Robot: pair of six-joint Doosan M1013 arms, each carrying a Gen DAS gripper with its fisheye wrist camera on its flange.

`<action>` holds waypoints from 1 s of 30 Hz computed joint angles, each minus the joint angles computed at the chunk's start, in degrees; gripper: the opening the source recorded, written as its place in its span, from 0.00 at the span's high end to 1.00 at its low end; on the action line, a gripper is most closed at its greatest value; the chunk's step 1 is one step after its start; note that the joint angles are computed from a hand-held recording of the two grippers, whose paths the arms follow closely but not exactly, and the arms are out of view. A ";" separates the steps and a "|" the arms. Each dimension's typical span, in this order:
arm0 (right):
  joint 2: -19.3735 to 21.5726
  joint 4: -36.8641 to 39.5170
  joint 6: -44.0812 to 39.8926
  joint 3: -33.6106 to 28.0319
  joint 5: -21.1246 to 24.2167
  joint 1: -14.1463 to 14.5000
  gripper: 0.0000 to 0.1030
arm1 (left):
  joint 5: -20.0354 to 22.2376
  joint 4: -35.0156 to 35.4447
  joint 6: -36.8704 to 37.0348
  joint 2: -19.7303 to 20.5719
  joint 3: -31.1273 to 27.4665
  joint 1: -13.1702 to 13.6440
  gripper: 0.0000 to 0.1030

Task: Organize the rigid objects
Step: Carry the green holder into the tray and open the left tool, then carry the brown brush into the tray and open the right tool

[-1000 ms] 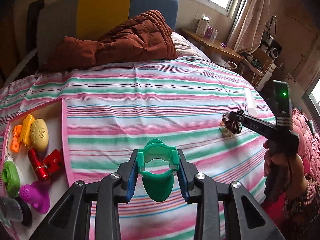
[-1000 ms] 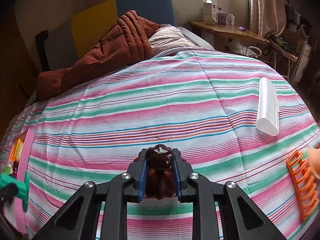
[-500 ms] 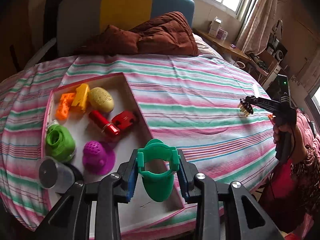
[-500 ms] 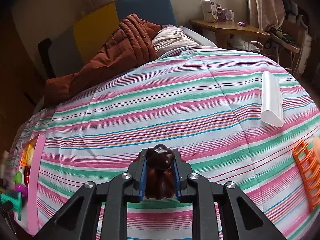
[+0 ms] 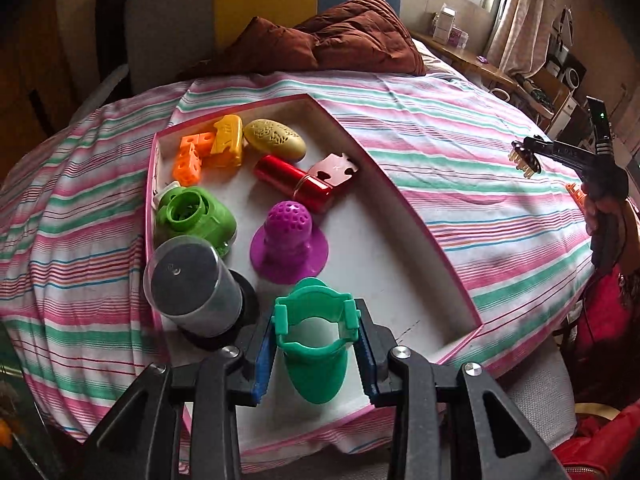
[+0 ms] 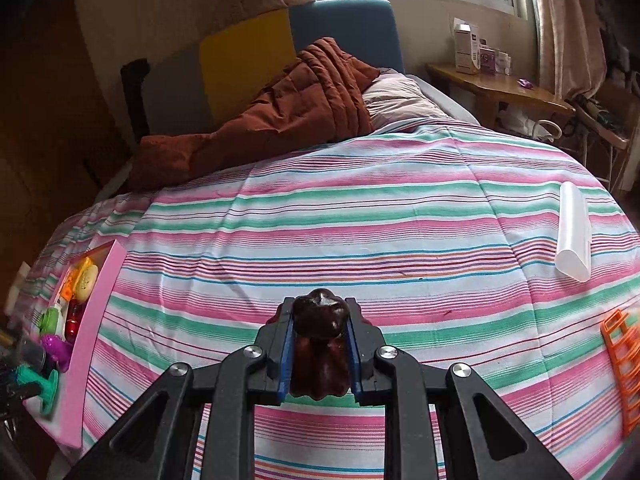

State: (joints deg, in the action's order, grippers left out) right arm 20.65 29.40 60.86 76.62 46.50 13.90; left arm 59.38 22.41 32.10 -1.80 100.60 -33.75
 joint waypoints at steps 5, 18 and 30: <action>-0.34 1.79 -1.88 0.54 0.96 0.26 0.79 | 1.23 -0.10 -0.64 -0.57 0.71 -0.06 0.66; -1.60 7.32 -9.46 1.72 2.56 0.93 0.79 | -4.72 15.23 -25.06 -7.27 5.97 -4.83 0.63; -3.83 13.74 -15.27 2.78 10.99 3.97 0.79 | -4.42 19.16 -33.39 -6.58 5.12 -4.38 0.63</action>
